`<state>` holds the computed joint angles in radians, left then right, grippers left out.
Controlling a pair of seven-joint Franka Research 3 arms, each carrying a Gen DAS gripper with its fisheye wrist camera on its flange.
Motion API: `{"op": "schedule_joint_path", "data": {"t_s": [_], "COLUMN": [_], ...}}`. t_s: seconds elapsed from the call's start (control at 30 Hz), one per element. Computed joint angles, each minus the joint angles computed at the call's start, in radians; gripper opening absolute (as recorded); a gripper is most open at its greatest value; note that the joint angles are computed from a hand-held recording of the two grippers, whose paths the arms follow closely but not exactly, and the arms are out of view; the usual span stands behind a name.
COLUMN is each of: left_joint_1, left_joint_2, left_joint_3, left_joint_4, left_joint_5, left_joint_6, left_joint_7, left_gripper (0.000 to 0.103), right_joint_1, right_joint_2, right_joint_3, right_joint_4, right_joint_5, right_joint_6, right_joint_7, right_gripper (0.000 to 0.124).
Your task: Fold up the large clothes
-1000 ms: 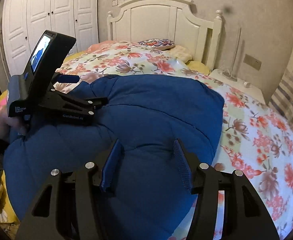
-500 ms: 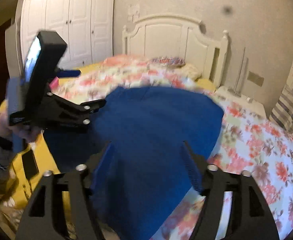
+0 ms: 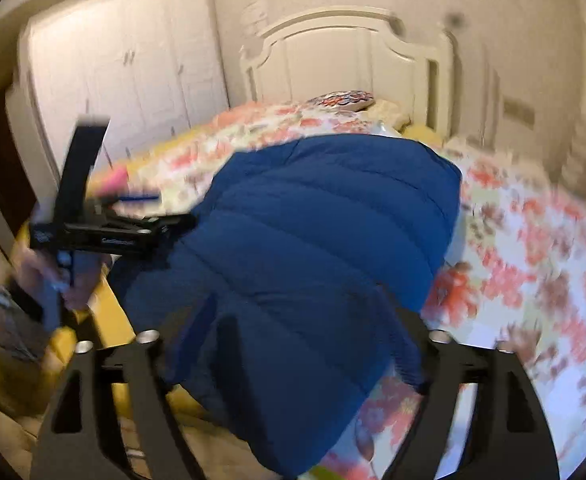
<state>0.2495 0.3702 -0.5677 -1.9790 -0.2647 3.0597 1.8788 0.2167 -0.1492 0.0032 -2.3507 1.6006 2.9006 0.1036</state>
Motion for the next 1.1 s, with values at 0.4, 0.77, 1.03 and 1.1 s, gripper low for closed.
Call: {"op": "schedule_joint_path", "data": {"t_s": [0.4, 0.77, 1.03, 1.1], "left_joint_1": [0.065, 0.024, -0.024, -0.064], "left_joint_2": [0.242, 0.208, 0.154, 0.156], "left_joint_3": [-0.044, 0.006, 0.060, 0.087], "left_joint_4": [0.313, 0.255, 0.222, 0.212], "left_joint_5": [-0.276, -0.501, -0.635, -0.645], "left_joint_6": [-0.481, -0.439, -0.471, -0.409], "left_joint_7": [0.194, 0.411, 0.414, 0.433], "left_gripper": [0.101, 0.094, 0.072, 0.088], "right_joint_1": [-0.116, -0.160, -0.120, -0.120], "right_joint_2": [0.157, 0.164, 0.106, 0.107], "right_joint_3": [-0.043, -0.031, -0.030, -0.034], "right_joint_4": [0.105, 0.093, 0.028, 0.030], "right_joint_5": [-0.268, -0.171, -0.051, -0.070], "right_joint_6": [-0.395, -0.511, -0.424, -0.427], "right_joint_7": [0.429, 0.348, 0.193, 0.208], "right_gripper": [0.099, 0.097, 0.084, 0.084]}}
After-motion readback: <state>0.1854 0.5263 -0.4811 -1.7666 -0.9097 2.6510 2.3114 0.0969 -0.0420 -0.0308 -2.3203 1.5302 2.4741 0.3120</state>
